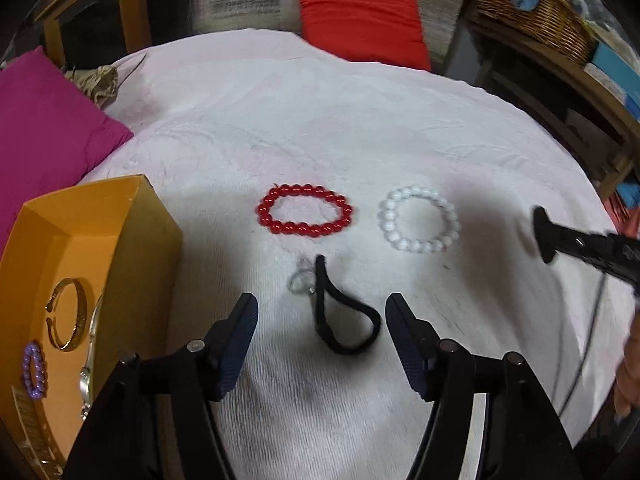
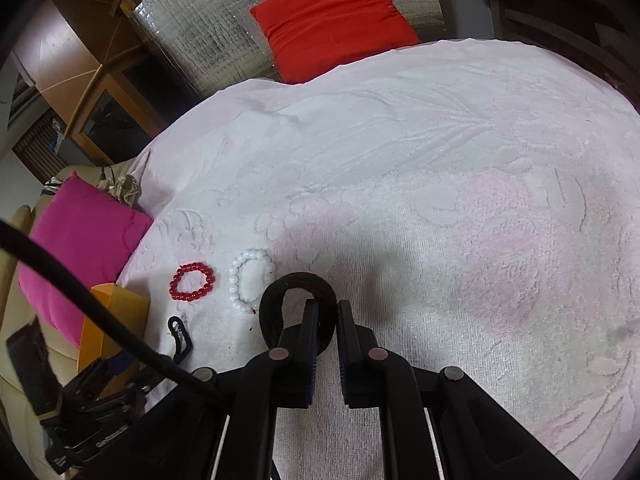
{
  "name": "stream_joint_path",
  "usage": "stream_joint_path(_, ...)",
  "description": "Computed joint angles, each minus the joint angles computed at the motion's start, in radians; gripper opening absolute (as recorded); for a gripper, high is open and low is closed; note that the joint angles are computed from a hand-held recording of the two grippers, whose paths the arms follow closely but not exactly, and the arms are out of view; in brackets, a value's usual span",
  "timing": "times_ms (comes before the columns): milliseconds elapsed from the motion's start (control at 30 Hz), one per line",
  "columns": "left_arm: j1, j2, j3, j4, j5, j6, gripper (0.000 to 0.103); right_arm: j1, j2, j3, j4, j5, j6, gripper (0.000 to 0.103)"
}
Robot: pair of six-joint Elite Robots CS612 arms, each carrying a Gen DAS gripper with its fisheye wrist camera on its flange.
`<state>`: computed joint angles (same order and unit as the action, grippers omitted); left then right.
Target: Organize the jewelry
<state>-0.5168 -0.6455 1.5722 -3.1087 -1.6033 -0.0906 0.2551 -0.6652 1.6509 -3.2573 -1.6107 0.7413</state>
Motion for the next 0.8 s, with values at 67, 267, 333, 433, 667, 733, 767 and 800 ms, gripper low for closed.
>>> stream_joint_path(67,0.004,0.016,-0.022,0.003,-0.006,-0.037,0.067,0.001,0.001,-0.001,0.002,0.002,-0.001,0.010)
stream_joint_path(267,0.008,0.040,-0.049,-0.009,-0.040,-0.065,0.038,0.000,-0.001,0.004,0.012,-0.007,-0.003,0.010)
stream_joint_path(333,0.011,0.042,-0.054,0.004,-0.069,-0.061,0.022,-0.001,-0.001,0.004,0.012,-0.005,-0.003,0.010)
stream_joint_path(433,0.011,0.040,-0.049,-0.006,-0.078,-0.054,0.017,0.000,-0.001,0.003,0.008,-0.006,-0.009,0.010)
stream_joint_path(667,0.017,0.009,-0.005,-0.075,-0.126,-0.048,0.011,0.006,-0.004,0.007,-0.027,-0.013,-0.021,0.010)
stream_joint_path(733,0.020,-0.005,0.016,-0.115,-0.132,-0.049,0.011,0.007,-0.004,0.007,-0.044,-0.011,-0.018,0.010)
stream_joint_path(767,0.021,-0.010,0.023,-0.129,-0.134,-0.051,0.011,0.008,-0.003,0.007,-0.056,-0.010,-0.018,0.010)
stream_joint_path(800,0.023,-0.016,0.033,-0.149,-0.140,-0.056,0.011,0.009,-0.002,0.005,-0.061,-0.008,-0.019,0.010)
